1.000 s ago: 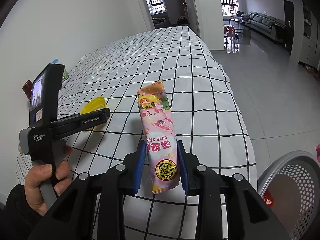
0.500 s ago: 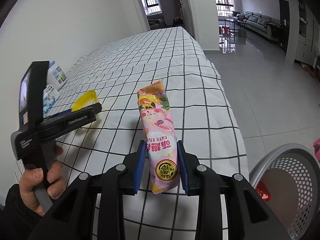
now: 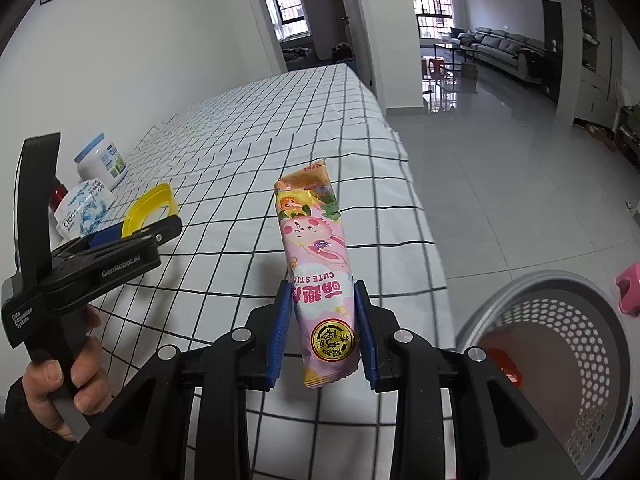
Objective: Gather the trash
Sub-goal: 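Carry the snack bar and yellow ring in both tools over the grey basket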
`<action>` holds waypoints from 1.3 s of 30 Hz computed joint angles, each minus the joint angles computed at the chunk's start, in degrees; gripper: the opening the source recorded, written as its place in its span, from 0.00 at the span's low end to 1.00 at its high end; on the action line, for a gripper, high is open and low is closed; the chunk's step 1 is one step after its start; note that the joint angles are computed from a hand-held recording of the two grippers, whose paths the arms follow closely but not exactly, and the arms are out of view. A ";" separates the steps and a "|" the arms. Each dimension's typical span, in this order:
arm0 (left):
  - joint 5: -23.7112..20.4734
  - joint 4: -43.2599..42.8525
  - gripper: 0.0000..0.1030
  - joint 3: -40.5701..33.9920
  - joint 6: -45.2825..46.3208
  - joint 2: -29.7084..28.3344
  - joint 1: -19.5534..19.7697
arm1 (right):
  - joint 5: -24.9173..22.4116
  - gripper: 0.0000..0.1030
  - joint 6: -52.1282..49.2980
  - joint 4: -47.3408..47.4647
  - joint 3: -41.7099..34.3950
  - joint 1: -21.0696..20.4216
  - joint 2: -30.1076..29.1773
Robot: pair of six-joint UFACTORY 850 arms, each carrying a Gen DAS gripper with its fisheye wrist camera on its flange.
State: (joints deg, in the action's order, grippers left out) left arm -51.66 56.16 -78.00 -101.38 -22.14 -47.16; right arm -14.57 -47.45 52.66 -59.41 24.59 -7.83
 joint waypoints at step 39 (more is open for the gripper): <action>3.50 -4.92 0.72 -30.87 17.29 -19.64 -9.90 | -2.70 0.29 -18.52 18.29 15.89 -21.56 14.05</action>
